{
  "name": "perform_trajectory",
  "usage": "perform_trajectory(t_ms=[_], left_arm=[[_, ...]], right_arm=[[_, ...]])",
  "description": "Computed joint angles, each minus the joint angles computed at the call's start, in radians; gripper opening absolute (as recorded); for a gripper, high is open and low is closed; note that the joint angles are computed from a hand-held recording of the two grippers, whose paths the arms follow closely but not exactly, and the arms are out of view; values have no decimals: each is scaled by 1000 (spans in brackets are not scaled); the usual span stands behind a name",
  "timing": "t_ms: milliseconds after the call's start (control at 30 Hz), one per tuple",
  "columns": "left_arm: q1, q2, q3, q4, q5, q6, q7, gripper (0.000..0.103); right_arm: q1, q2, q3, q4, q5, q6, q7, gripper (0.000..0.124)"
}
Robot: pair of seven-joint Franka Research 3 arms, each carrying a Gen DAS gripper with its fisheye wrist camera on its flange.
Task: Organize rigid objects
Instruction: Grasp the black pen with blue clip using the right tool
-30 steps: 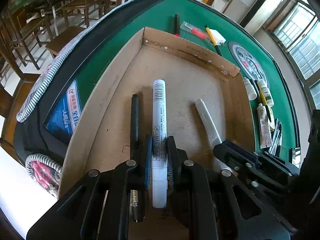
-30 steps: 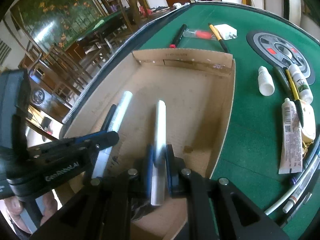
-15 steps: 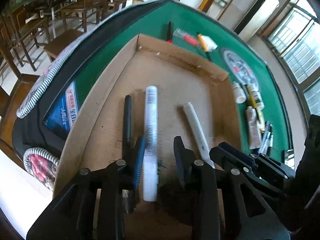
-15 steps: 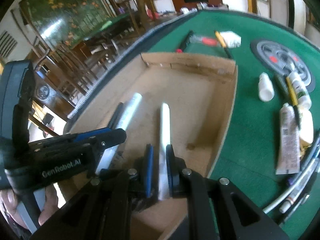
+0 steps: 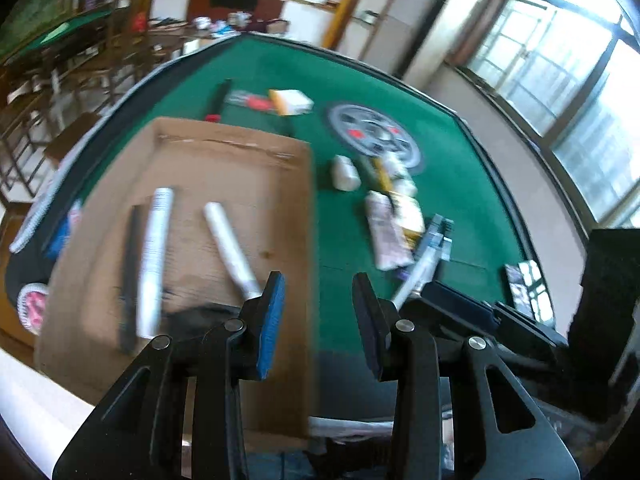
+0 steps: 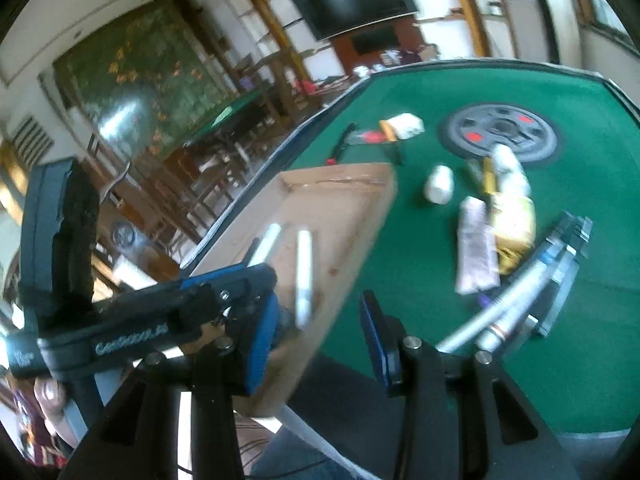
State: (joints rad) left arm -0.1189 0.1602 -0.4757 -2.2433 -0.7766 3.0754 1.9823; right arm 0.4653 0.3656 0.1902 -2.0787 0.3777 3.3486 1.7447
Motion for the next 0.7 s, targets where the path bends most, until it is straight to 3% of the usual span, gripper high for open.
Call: perform_trajectory(t_ms=[67,167,233,300,400,533,700], left_arm=[[-42,0,24,1,73,-7,-63,35],[-53,2,8,3,104,-10,-86,35],[-80,5,24,2,168,-3,-145,35],[-99,13,34,7,235,-8,-203,35],[-105,26,29,8,306,-3,-263,35],[-81,57,-2,22,377,3,-313,35],[-58,113,-22,60,475,-10,-365,35]], right_arm=[[-64,-25,53,-51,-1,37,25,42],[-106,-61,73,-113,-2,60,74,42],[-105,-79,63,-145,2,67,103,42],[-152,-93,93,-178,-26,82,156,42],[-224,-105,132,-215,-97,95,242,42],[-223,-98,103,-221,-135,91,292,39],[-294,-76,129,-230,-207,104,383,32]])
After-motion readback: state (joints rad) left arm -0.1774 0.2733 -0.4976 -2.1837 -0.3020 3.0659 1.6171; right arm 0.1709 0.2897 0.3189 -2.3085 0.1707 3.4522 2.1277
